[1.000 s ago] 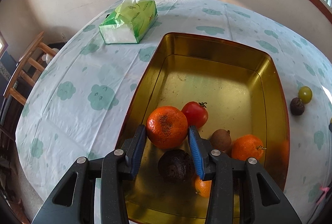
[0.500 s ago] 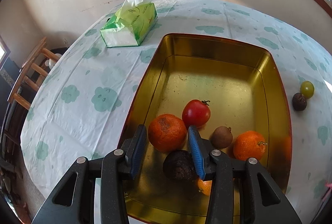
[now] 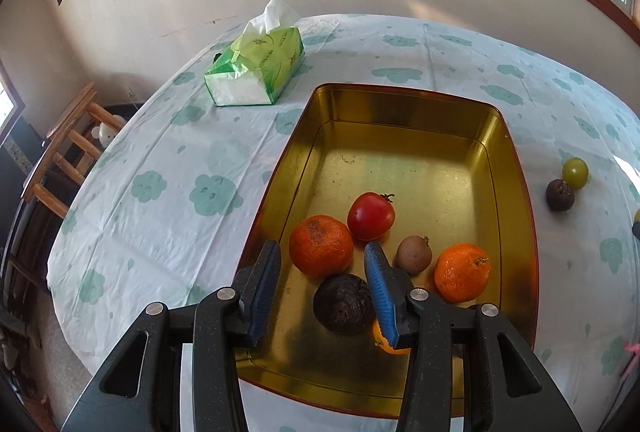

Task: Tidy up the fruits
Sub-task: 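Carry the bumpy mandarin into the gold tin with the left gripper and release it, then carry the dark green tomato into the gold tin with the right gripper and release it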

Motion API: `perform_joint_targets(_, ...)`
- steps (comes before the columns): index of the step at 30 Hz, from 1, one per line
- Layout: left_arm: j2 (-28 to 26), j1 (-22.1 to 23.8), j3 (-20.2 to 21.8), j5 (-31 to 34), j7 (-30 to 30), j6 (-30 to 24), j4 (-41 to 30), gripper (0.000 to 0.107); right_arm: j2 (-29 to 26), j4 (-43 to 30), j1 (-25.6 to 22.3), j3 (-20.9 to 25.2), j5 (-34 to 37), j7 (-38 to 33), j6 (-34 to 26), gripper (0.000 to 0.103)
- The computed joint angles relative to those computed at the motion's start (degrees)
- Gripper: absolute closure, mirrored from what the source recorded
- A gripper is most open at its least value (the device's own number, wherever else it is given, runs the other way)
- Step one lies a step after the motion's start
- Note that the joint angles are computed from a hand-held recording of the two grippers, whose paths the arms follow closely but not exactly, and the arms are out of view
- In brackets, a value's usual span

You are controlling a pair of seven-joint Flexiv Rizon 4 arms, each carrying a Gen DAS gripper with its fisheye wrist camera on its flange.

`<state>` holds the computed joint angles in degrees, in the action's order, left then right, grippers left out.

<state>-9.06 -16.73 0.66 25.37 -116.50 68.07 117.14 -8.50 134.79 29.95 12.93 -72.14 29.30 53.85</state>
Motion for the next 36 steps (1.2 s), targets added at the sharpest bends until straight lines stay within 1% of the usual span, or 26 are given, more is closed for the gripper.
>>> perform_joint_targets(2, 0.8, 0.1, 0.2, 0.1, -0.4, 0.4, 0.8, 0.058, 0.0, 0.0, 0.0, 0.0, 0.0, -0.1, -0.1, 0.071)
perform_joint_targets(7, 3.3, 1.7, -0.2, -3.4, 1.2, 3.1, 4.5, 0.052, 0.0, -0.8, 0.6, 0.5, 2.0, -2.4, -1.1, 0.072)
perform_joint_targets(10, 4.6, 2.4, -0.5, -4.3, 2.1, 4.4, 6.5, 0.052, 0.1, -2.1, 1.7, 1.0, 2.2, -3.4, -2.0, 0.072)
perform_joint_targets(15, 6.7, 3.5, -1.2, -6.1, 4.3, 6.2, 9.5, 0.050, -1.8, -6.9, 4.1, 1.2, 0.0, -5.9, -1.1, 0.072)
perform_joint_targets(19, 8.4, 4.4, -1.5, -6.5, 4.7, 6.3, 11.2, 0.050, -5.4, -13.0, 6.7, 0.5, -3.5, -8.7, 1.7, 0.072)
perform_joint_targets(20, 8.8, 4.7, -1.5, -6.4, 4.4, 6.3, 11.5, 0.050, -6.6, -14.9, 7.5, 0.3, -3.9, -9.8, 2.4, 0.072)
perform_joint_targets(22, 9.7, 5.3, -1.6, -6.5, 4.4, 6.2, 12.4, 0.050, -9.2, -18.5, 8.5, -0.4, -4.2, -12.4, 5.6, 0.072)
perform_joint_targets(24, 10.8, 6.0, -1.7, -6.7, 4.3, 6.3, 13.3, 0.049, -11.8, -22.1, 10.3, -1.2, -4.1, -14.7, 7.2, 0.072)
perform_joint_targets(29, 12.9, 8.3, -2.4, -3.5, 1.6, 5.8, 14.6, 0.049, -17.9, -30.4, 14.7, -3.2, -0.6, -22.6, 10.8, 0.072)
perform_joint_targets(36, 14.0, 9.8, -2.9, -4.3, 2.6, 5.5, 15.9, 0.048, -24.3, -38.4, 19.8, -6.0, 6.7, -32.1, 12.4, 0.072)
